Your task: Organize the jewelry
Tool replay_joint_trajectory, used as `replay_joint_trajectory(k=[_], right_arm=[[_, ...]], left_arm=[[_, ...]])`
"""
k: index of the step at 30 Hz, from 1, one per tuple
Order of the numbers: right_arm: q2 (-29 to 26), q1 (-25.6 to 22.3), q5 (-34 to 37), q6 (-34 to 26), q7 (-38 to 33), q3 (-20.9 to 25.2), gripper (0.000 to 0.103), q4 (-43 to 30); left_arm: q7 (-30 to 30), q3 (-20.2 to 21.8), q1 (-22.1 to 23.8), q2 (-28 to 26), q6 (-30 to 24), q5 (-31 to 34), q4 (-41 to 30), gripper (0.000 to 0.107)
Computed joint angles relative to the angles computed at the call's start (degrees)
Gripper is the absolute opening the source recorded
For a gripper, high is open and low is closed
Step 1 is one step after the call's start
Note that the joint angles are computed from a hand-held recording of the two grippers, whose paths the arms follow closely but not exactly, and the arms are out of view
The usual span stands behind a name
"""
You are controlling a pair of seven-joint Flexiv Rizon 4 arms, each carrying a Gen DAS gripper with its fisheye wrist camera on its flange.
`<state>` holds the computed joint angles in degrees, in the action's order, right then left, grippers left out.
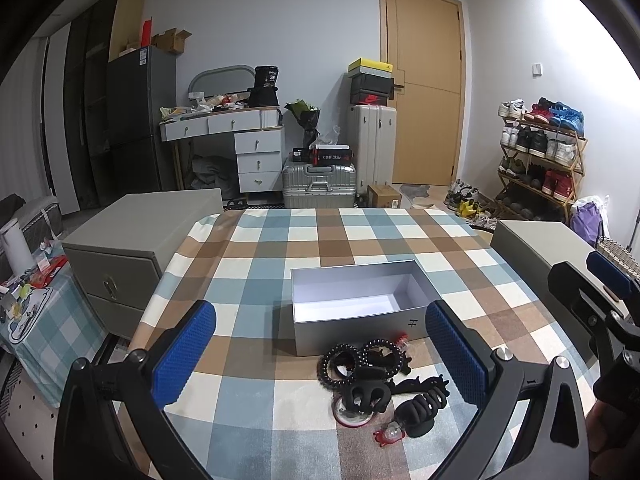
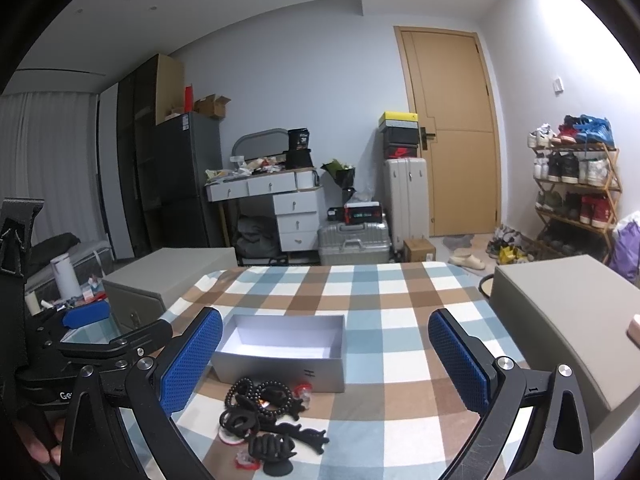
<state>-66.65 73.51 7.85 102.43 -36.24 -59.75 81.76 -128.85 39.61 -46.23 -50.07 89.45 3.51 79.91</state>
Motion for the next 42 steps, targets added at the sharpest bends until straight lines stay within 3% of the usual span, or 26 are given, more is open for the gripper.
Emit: replay_joint_trajectory(k=[42], right_arm=[[0.78,0.00,0.18,0.45,-1.41,1.32,0.103,0.46]], left_arm=[[-2.92,-1.96,0.98,1.04,-1.51,3.73,0.18,0.102]])
